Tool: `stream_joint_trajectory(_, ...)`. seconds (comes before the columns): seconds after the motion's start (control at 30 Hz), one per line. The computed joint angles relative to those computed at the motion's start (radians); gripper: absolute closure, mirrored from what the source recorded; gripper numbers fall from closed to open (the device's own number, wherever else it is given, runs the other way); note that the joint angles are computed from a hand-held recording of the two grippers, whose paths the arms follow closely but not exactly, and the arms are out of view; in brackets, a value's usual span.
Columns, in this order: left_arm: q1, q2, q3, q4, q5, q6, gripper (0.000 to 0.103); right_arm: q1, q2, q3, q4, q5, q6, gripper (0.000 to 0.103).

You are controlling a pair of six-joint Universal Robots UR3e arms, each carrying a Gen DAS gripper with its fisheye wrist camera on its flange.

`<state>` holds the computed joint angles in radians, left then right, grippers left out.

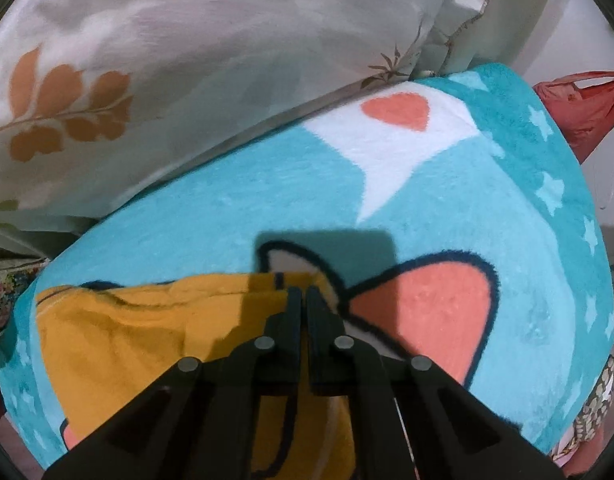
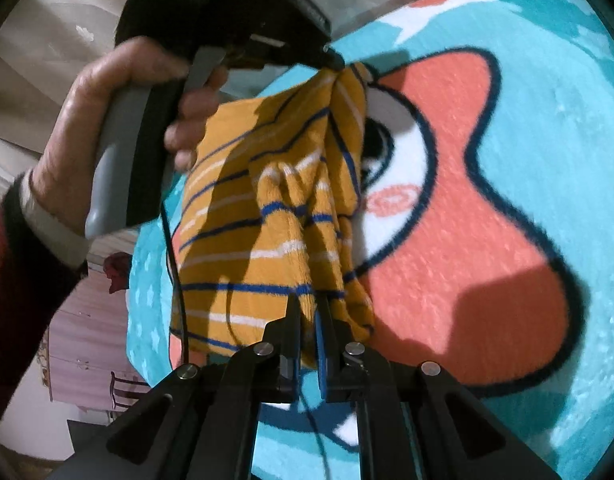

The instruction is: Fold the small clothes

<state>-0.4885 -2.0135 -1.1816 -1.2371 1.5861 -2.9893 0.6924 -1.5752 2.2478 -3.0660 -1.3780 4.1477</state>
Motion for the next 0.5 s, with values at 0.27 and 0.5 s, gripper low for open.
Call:
stream_joint_trajectory(0.27, -0.034, -0.044, 0.032, 0.006, -0.016, -0.042, 0.103, 0.010, 0.022, 0.032, -0.050, 0.013, 0.036, 0.096)
stream_joint_trajectory(0.5, 0.003, 0.138, -0.082, 0.044, -0.068, 0.036, 0.066, -0.034, -0.128, 0.068, 0.039, 0.012, -0.011, 0.092)
